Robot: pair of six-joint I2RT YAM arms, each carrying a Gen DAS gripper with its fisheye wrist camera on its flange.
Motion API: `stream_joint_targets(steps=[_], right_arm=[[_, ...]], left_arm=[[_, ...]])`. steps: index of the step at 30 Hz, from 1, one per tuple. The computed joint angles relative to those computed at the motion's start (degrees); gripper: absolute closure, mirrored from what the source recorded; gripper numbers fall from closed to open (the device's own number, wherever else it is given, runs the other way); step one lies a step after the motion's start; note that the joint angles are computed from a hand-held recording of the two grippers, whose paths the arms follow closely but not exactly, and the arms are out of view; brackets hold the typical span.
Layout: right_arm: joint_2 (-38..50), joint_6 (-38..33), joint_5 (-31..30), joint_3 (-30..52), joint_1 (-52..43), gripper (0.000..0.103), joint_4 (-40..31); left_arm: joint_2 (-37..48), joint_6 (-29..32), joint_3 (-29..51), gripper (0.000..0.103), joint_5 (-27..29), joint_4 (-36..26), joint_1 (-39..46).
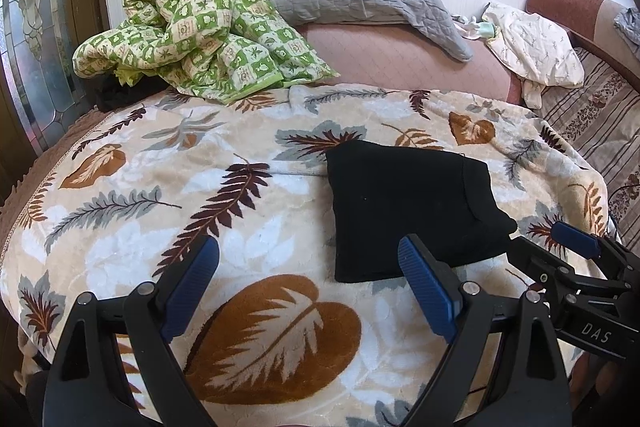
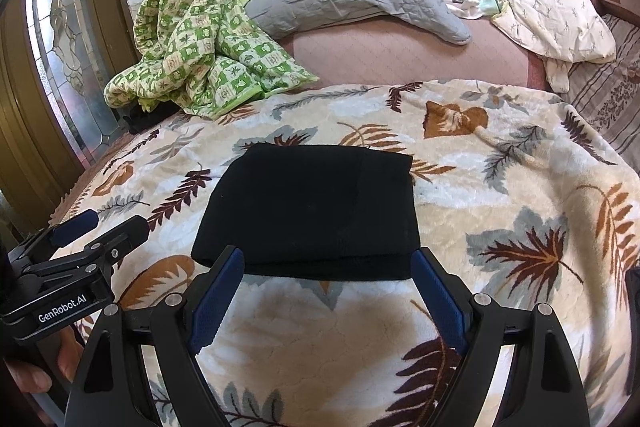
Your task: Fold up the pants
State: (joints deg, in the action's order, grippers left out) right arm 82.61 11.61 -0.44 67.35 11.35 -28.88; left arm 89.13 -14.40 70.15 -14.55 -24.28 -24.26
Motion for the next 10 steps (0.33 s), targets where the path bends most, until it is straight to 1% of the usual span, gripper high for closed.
stream_joint_targets(steps=[10], right_arm=[[-0.43, -0.18, 0.12, -0.67, -0.27, 0.017, -0.10]], left_arm=[[-0.90, 0.72, -1.14, 0.011, 0.89, 0.93, -0.32]])
